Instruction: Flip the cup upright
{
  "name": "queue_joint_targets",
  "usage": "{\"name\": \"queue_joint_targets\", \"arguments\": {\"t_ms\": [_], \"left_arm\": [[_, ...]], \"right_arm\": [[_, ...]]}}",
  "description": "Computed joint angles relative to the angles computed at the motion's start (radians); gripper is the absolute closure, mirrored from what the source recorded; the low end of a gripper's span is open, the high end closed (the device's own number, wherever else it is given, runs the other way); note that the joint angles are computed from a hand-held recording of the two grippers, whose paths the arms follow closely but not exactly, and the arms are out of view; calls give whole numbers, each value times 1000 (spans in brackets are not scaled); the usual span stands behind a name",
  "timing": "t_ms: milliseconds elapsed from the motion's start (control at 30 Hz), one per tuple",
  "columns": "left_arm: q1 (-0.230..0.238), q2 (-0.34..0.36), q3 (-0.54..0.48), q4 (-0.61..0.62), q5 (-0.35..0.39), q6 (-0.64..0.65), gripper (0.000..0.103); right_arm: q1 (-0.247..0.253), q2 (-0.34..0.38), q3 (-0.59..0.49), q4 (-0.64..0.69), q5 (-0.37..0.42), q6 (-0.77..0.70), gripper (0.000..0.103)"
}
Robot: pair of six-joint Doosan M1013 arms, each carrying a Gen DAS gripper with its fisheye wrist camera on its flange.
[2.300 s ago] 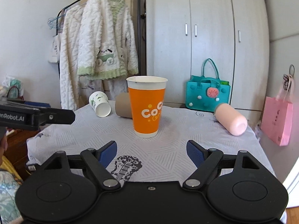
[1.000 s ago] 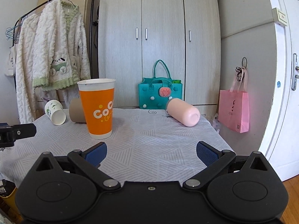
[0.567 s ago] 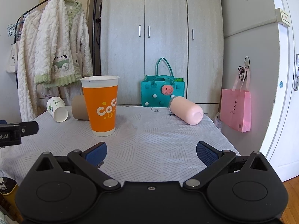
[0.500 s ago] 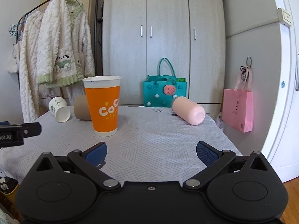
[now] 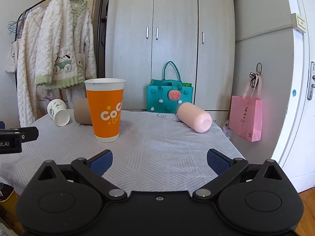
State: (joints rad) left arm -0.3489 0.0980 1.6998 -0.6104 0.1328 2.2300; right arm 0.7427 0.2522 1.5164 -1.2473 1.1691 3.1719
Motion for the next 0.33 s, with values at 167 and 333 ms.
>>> {"name": "queue_joint_targets", "arguments": {"t_ms": [167,333], "left_arm": [[4,0,-4,-39,12,39,0],[9,2,-11,-22,30,13,0]], "right_arm": [[0,0,0,3,0,-3,0],[0,1,1,6,2,-7,0]]}}
